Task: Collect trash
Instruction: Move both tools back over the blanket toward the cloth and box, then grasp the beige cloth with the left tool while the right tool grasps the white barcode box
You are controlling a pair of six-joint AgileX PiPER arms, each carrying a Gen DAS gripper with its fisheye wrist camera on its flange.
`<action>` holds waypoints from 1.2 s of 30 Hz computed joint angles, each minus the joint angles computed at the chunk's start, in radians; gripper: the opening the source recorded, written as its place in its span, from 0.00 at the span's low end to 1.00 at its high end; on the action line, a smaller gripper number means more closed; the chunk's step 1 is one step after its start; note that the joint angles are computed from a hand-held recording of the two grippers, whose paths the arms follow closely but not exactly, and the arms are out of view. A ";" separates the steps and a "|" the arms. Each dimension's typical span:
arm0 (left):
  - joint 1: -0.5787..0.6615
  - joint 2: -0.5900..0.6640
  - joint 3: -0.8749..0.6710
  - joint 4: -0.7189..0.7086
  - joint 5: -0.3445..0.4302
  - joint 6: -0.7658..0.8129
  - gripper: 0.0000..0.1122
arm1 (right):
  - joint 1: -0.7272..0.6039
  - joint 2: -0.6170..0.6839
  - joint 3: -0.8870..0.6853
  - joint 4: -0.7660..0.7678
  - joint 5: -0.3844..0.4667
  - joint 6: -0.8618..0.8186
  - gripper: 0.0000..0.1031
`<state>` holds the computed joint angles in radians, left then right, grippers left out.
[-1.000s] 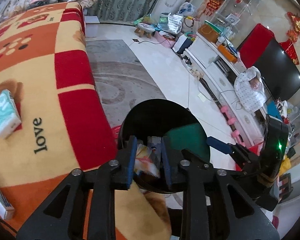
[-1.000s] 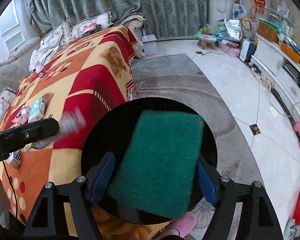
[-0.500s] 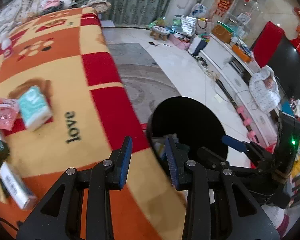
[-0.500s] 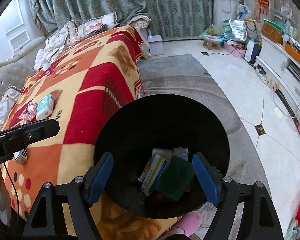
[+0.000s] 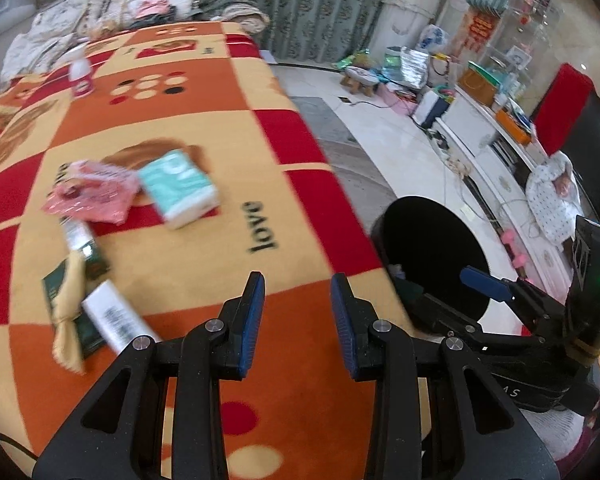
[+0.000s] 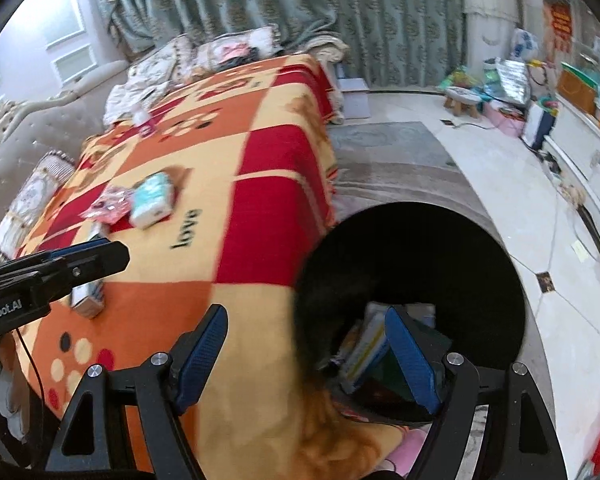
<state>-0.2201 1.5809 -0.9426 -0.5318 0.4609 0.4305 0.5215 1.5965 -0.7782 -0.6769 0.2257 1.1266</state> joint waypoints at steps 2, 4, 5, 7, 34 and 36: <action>0.037 -0.021 0.020 0.001 0.005 0.017 0.29 | 0.036 0.020 -0.030 0.017 0.011 -0.010 0.77; 0.086 -0.045 0.044 -0.005 0.011 0.047 0.29 | 0.059 0.041 -0.057 0.056 0.012 -0.043 0.77; 0.122 -0.056 0.055 -0.011 0.018 0.071 0.29 | 0.075 0.053 -0.071 0.072 0.013 -0.055 0.77; 0.184 -0.072 0.071 -0.026 0.030 0.117 0.29 | 0.103 0.074 -0.099 0.109 0.009 -0.089 0.77; 0.532 0.060 0.015 -0.122 0.113 0.382 0.29 | 0.265 0.588 -0.823 0.812 0.239 -0.924 0.29; 0.493 0.083 0.005 -0.111 0.089 0.365 0.29 | 0.260 0.530 -0.735 0.771 0.196 -0.884 0.29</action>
